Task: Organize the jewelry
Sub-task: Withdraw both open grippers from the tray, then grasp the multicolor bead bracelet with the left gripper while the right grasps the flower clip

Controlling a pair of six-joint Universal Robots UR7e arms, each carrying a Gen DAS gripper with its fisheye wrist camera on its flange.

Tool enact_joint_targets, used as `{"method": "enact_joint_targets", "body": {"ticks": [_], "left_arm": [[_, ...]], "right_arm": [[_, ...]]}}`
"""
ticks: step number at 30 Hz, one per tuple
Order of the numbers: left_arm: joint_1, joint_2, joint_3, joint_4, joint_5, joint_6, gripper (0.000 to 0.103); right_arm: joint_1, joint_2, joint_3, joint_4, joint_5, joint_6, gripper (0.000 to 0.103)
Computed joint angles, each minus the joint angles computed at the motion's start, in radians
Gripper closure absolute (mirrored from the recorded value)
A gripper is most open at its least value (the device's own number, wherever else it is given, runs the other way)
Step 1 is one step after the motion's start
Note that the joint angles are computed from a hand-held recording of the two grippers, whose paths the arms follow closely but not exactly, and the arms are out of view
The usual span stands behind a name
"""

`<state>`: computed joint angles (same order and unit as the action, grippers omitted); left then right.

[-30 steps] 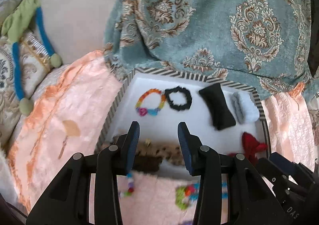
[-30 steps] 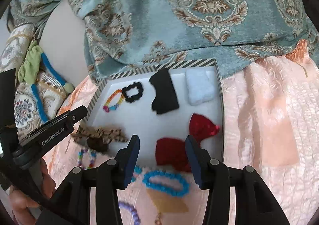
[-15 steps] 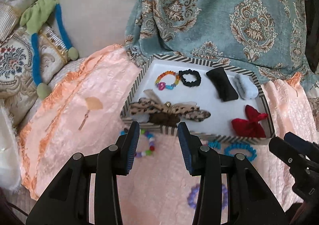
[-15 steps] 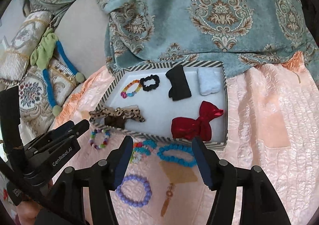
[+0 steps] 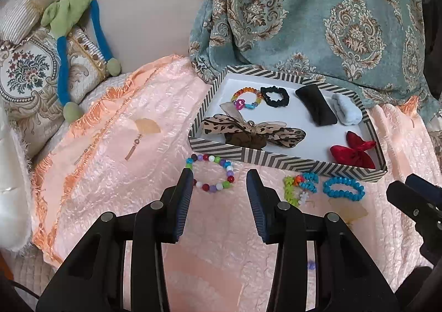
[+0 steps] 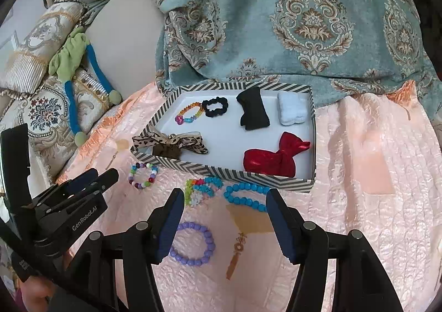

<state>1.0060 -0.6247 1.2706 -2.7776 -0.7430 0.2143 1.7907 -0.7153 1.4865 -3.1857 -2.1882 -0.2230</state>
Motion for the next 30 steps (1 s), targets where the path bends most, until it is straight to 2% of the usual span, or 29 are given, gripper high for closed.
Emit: {"method": "enact_joint_targets", "body": {"ticks": [9,12,15,18,21,25,30], "left_arm": [[0.007,-0.008,0.002,0.026,-0.017,-0.01,0.063],[0.028,-0.025,-0.018,0.12,-0.084,-0.082,0.062],[0.056,-0.039,-0.052,0.227,-0.156,-0.178,0.055],[0.072,-0.045,-0.069,0.267,-0.171,-0.233,0.055],[0.085,-0.049,-0.081,0.287,-0.178,-0.273,0.054],[0.111,-0.047,-0.118,0.357,-0.208,-0.361,0.054],[0.125,-0.029,-0.153,0.409,-0.2,-0.409,0.054]], "right_arm": [[-0.007,-0.005,0.025,0.013,0.008,0.012,0.043],[-0.019,-0.019,0.047,0.018,0.02,0.007,0.044],[-0.039,-0.039,0.076,0.041,0.049,0.023,0.044],[-0.055,-0.044,0.093,0.053,0.041,0.026,0.044],[-0.074,-0.057,0.112,0.063,0.067,0.039,0.044],[-0.091,-0.059,0.102,0.088,0.126,0.053,0.053],[-0.081,-0.001,0.016,0.121,0.143,-0.016,0.055]]}}
